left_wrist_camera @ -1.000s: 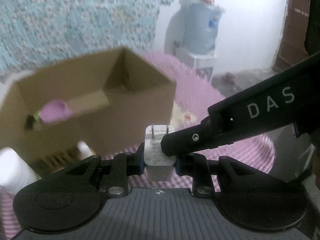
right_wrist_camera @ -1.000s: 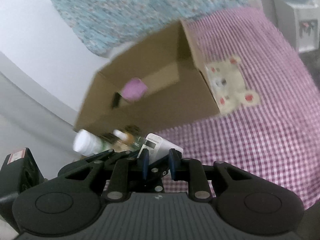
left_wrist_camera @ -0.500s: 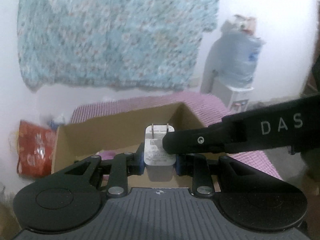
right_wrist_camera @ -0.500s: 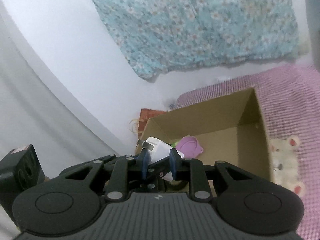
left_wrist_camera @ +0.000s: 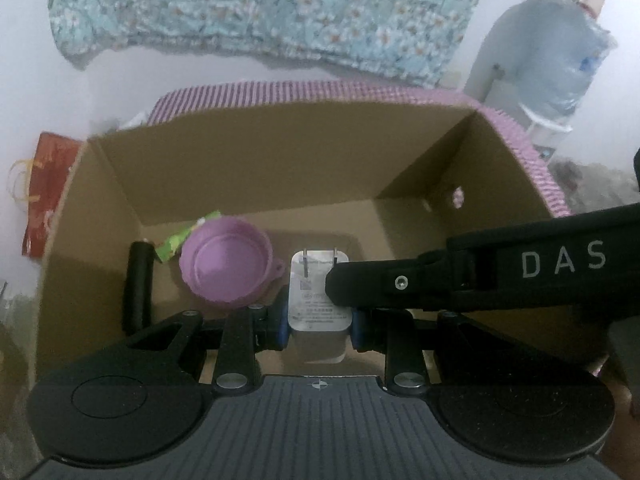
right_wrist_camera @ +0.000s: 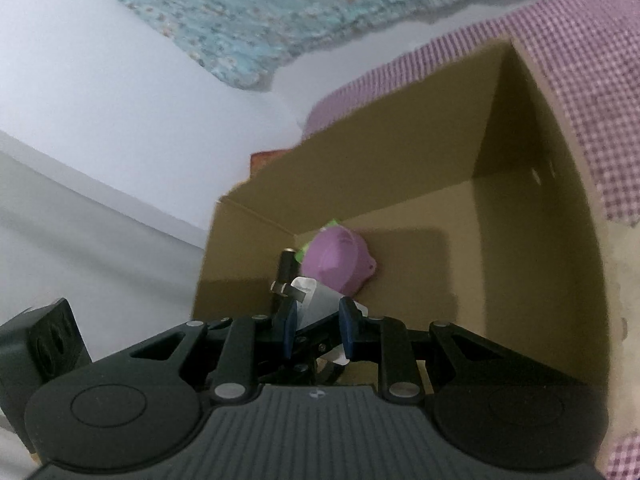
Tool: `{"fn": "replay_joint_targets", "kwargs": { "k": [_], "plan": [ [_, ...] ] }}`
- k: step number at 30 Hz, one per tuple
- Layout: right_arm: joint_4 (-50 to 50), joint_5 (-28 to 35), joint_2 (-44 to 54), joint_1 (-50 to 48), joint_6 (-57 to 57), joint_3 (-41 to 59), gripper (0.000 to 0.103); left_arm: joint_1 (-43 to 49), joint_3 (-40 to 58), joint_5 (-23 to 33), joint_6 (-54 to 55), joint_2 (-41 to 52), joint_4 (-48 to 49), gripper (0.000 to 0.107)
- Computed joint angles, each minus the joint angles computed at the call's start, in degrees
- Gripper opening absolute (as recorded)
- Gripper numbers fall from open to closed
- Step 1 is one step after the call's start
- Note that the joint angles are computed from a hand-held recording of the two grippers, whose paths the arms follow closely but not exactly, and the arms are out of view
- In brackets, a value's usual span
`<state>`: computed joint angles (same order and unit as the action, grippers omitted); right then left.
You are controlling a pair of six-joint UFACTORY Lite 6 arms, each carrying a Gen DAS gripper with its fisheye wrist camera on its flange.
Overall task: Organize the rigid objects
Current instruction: 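Carry the white charger plug with the right tool into the box, then withdraw the right tool from the box toward the items beside it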
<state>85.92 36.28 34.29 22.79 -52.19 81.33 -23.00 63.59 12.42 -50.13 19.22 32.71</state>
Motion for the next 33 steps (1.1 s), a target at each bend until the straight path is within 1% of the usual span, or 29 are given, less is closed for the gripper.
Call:
{"fn": "replay_joint_targets", "kwargs": {
  "k": [6,9,12,16,18,20,21,23,25,27,29,31,33],
  "plan": [
    [-1.1,-0.3,1.7,0.5,0.6,1.1,0.026,-0.1,1.0,0.6,-2.0,1.9,1.0,0.026],
    [-2.5,-0.4,2.2,0.8,1.7,1.7,0.026,0.1,1.2,1.1,1.4,2.4,-2.2,0.026],
    [-2.8,0.0,2.2,0.7,1.8,1.4,0.026,0.0,0.7,1.2,2.3,1.8,-2.8,0.027],
    [-2.5,0.1,1.5,0.5,1.7,0.3,0.026,0.1,0.4,1.4,5.1,0.9,-6.0,0.031],
    [-1.1,0.3,0.0,0.2,0.4,-1.6,0.026,0.0,-1.1,1.1,4.4,-1.3,-5.6,0.036],
    [2.0,0.2,-3.0,-0.3,-2.9,-4.9,0.026,-0.2,-1.7,1.6,3.7,-3.1,-5.1,0.053],
    [3.7,0.1,-4.8,-0.6,-4.5,-6.9,0.026,-0.2,-2.6,1.6,3.9,-4.7,-5.3,0.057],
    [8.1,0.6,-9.3,-1.7,-8.4,-11.9,0.025,-0.1,-4.9,0.6,4.2,-8.4,-5.9,0.071],
    [12.7,1.8,-14.2,-3.1,-12.0,-17.4,0.025,-0.3,-7.8,-0.4,3.0,-12.8,-5.0,0.075],
    [18.0,2.7,-20.7,-4.3,-15.9,-24.5,0.025,-1.9,-10.3,0.6,-4.5,-17.3,2.4,0.079],
    [22.5,3.0,-27.9,-5.0,-19.1,-31.7,0.025,-4.0,-13.2,1.2,-11.1,-22.1,9.1,0.088],
    [25.8,3.4,-34.9,-5.5,-20.8,-38.1,0.025,-6.1,-15.7,1.9,-16.7,-25.9,14.8,0.094],
    [28.2,2.0,-42.1,-5.1,-21.1,-43.6,0.026,-8.0,-18.0,2.8,-19.1,-29.8,17.4,0.096]
  ]
}}
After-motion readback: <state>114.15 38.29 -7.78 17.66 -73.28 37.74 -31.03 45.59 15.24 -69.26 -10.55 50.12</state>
